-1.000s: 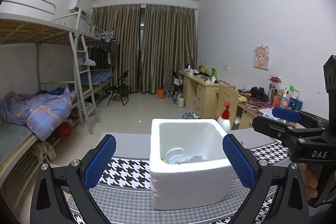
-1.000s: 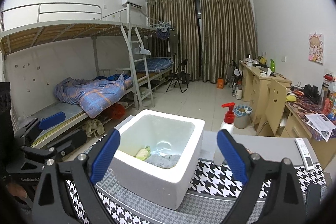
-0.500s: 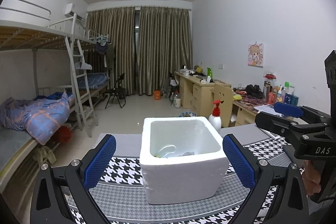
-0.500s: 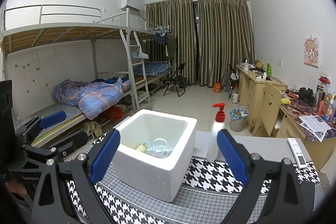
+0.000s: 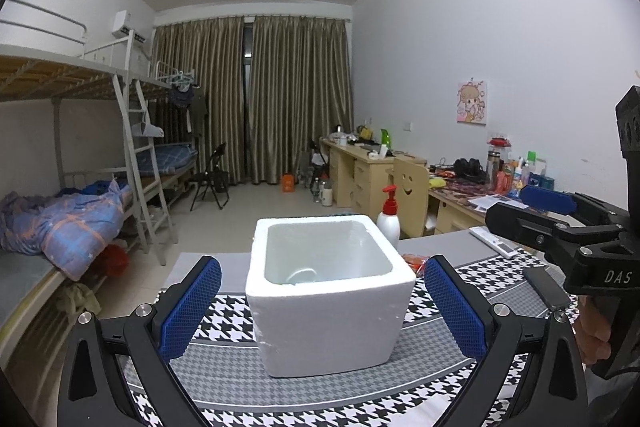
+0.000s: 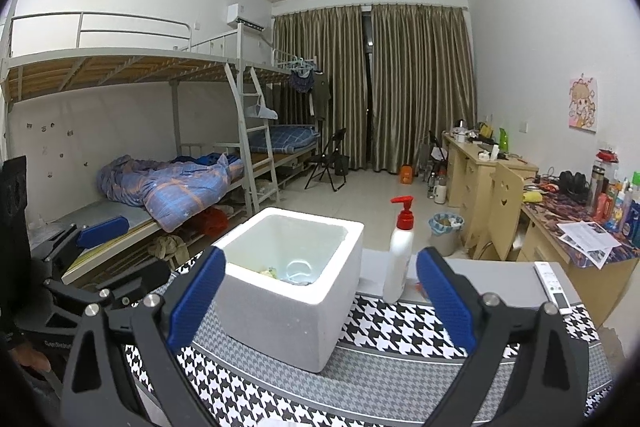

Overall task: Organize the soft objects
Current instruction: 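Withdraw both open tools up and away from the foam box, then move both tools toward the white cloth and white foam stick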

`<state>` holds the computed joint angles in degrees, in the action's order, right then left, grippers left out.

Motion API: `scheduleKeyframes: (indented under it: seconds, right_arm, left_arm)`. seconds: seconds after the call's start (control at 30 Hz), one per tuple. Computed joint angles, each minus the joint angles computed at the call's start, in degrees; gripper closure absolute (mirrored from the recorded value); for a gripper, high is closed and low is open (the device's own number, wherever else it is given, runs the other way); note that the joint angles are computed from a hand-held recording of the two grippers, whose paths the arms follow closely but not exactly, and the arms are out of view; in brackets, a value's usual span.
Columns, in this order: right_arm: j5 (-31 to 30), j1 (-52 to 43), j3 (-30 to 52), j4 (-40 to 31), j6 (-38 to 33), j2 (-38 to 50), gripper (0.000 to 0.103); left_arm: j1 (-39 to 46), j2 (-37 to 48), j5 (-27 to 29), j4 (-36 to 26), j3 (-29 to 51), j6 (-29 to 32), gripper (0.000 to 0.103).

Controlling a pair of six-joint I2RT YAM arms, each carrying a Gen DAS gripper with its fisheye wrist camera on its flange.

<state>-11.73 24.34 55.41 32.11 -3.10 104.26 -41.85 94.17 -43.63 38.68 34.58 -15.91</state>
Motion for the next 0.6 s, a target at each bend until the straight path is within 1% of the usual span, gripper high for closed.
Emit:
scheduleKeyframes:
  seconds: [0.43, 0.6]
  right_arm:
    - [0.4, -1.2, -7.0, 5.4, 0.8, -2.5, 0.003]
    - [0.4, -1.4, -8.3, 6.5, 1.0, -2.7, 0.003]
  left_arm:
    - [-2.7, 1.5, -0.4, 1.5, -0.3, 0.2, 0.001]
    - [-4.5, 2.4, -1.8, 2.9, -0.6, 0.1, 0.001]
